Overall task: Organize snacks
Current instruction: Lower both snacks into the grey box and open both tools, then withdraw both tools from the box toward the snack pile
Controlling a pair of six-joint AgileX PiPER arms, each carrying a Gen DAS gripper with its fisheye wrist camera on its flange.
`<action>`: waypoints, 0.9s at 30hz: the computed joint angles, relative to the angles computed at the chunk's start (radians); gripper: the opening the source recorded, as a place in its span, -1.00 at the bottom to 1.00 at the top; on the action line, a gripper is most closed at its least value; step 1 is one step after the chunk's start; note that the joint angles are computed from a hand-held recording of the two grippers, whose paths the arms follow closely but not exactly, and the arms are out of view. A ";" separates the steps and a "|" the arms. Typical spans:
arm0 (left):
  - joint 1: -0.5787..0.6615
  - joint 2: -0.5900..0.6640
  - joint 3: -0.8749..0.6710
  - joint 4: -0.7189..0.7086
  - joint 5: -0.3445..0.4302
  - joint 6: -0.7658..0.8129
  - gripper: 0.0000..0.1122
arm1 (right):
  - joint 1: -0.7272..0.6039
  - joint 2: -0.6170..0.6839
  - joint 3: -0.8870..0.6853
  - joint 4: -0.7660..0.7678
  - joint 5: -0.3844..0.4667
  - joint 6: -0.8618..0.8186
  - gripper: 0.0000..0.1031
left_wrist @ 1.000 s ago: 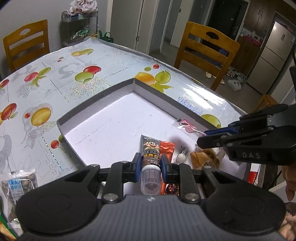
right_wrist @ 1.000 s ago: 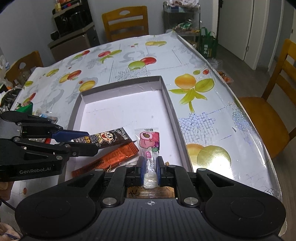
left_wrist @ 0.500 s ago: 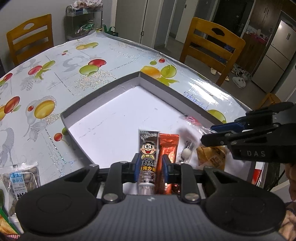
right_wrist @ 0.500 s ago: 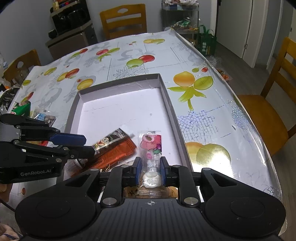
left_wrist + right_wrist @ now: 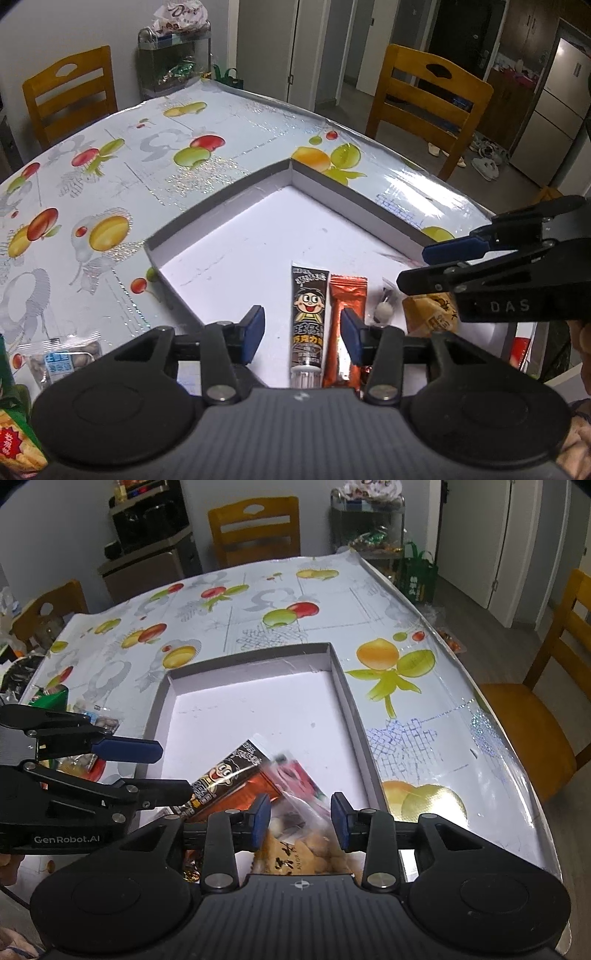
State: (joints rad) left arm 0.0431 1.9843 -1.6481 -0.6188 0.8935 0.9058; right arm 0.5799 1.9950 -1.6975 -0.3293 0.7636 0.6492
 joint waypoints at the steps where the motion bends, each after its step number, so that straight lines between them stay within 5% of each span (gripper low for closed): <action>1: 0.004 -0.002 0.001 -0.003 0.000 0.002 -0.22 | 0.003 0.002 -0.004 -0.004 0.001 0.001 -0.26; 27: 0.210 -0.094 0.098 -0.036 -0.023 0.031 -0.22 | 0.098 0.127 -0.247 0.020 0.032 -0.078 -0.09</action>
